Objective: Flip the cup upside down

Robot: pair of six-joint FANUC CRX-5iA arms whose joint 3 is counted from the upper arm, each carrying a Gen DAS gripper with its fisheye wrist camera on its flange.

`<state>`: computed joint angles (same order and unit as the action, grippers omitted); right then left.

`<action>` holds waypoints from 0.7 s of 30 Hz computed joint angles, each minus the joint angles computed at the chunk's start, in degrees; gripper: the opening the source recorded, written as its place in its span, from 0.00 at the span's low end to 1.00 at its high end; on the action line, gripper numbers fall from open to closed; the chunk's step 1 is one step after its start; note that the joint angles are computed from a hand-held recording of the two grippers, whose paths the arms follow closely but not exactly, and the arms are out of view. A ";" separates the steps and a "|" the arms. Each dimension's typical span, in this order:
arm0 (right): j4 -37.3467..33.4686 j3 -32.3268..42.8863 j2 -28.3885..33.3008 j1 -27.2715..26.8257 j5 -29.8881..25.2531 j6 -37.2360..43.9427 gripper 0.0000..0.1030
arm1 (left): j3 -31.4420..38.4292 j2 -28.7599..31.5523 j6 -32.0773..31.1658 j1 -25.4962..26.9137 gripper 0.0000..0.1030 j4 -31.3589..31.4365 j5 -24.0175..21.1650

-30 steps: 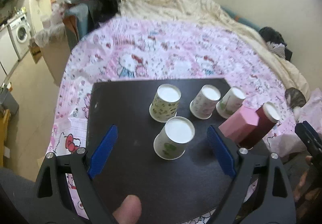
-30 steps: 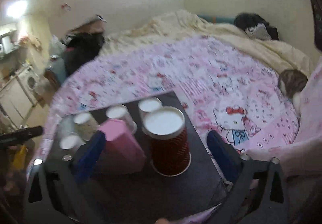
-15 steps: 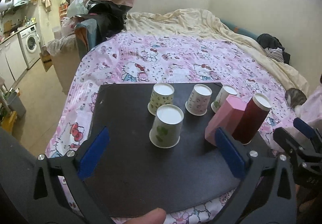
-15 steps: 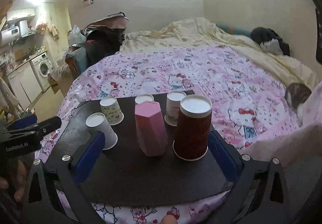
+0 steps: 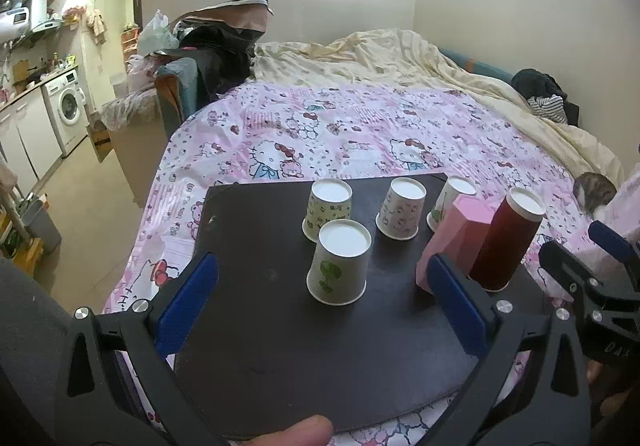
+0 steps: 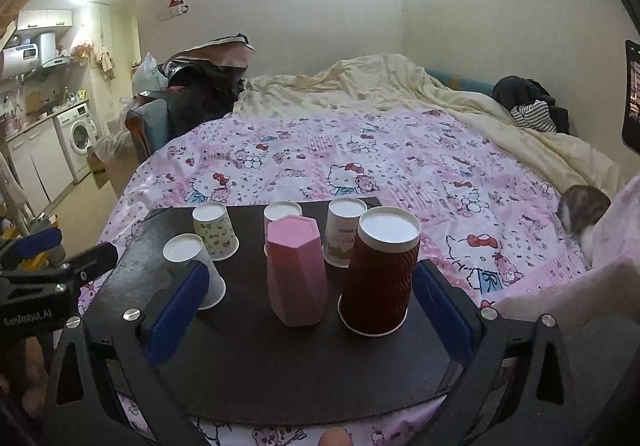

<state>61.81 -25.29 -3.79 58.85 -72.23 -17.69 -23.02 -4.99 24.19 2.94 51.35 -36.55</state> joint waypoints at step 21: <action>0.19 0.29 0.52 -0.28 -0.10 0.37 1.00 | -0.53 -0.43 -1.44 0.08 1.00 1.83 0.76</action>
<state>61.99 -25.00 -3.26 58.56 -72.33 -17.33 -23.55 -5.41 22.75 3.03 53.18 -35.79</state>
